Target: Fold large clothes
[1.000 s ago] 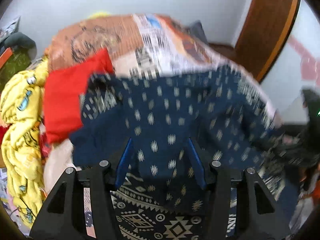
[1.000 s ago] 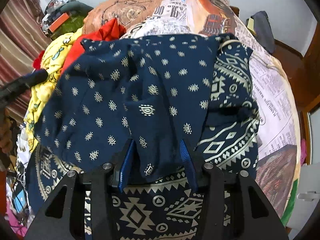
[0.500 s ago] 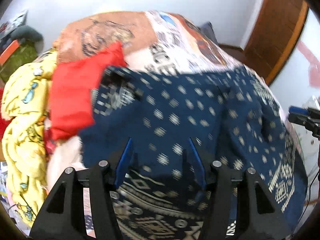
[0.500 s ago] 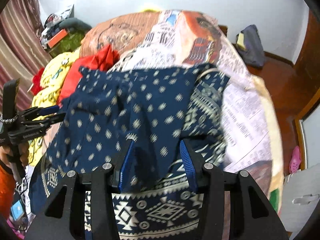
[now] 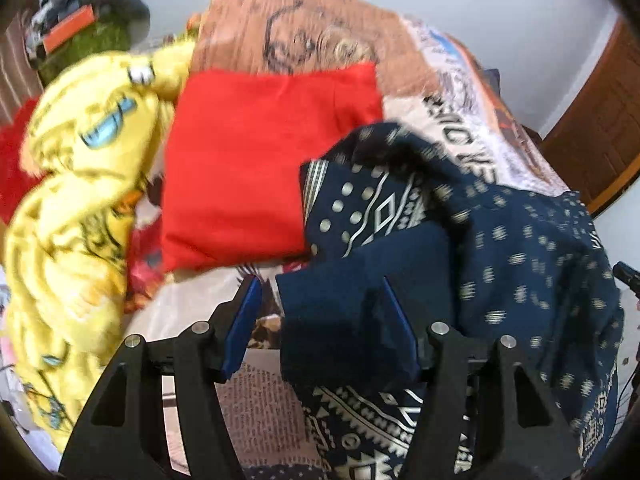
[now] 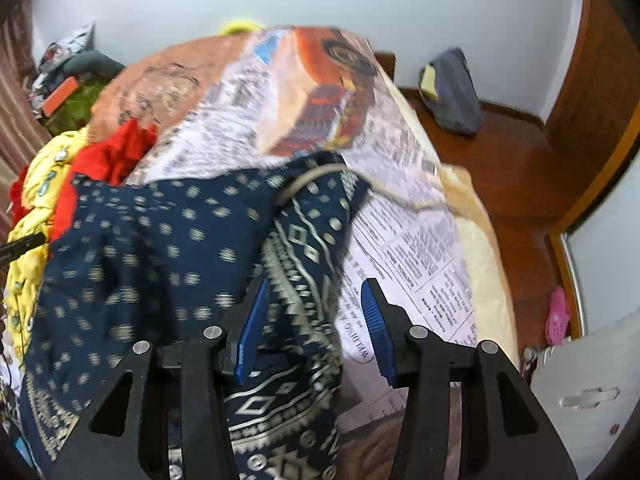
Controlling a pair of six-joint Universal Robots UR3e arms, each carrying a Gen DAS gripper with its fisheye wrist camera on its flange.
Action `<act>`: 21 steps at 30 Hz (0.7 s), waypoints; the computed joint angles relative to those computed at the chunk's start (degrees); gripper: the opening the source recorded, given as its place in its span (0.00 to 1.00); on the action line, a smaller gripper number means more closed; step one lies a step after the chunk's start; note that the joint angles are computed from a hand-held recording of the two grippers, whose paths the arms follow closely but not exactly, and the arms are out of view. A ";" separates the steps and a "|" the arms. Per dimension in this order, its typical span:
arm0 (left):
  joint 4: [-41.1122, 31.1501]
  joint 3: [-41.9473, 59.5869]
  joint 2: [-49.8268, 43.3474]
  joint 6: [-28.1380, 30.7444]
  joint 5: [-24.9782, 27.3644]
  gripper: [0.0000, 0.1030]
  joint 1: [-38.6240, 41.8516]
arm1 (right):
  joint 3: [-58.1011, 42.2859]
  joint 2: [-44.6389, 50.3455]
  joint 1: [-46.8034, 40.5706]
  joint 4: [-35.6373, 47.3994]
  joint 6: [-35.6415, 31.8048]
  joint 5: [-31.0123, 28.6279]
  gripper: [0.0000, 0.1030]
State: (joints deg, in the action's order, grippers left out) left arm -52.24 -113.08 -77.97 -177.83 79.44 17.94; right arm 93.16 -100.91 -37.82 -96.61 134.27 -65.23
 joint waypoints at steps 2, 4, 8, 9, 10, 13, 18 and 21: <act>1.56 -0.66 -2.58 -0.29 -0.95 0.58 0.28 | -0.20 2.22 0.34 -0.22 1.10 -0.45 0.43; 2.62 -1.06 -5.06 -1.32 -3.13 0.58 1.17 | -1.24 4.61 0.42 1.11 1.82 0.48 0.43; 3.59 -0.73 -8.87 -3.70 -7.59 0.59 2.35 | -3.95 8.47 1.31 3.04 3.39 2.06 0.43; 4.07 -0.55 -9.91 -4.17 -8.46 0.59 2.24 | -4.70 9.54 1.80 3.24 3.88 2.35 0.43; 5.13 -0.55 -10.59 -4.79 -8.54 0.59 1.83 | -5.00 9.95 2.06 3.44 4.00 2.58 0.43; 6.69 0.06 -11.69 -6.02 -8.37 0.60 0.64 | -6.02 12.28 4.26 1.47 5.39 3.02 0.43; 7.66 1.18 -12.87 -7.10 -8.55 0.55 -0.17 | -5.24 14.50 7.21 -4.21 7.61 2.72 0.46; 8.31 1.26 -12.64 -6.90 -7.91 0.45 -1.25 | -3.84 14.53 8.44 -7.47 8.41 2.25 0.46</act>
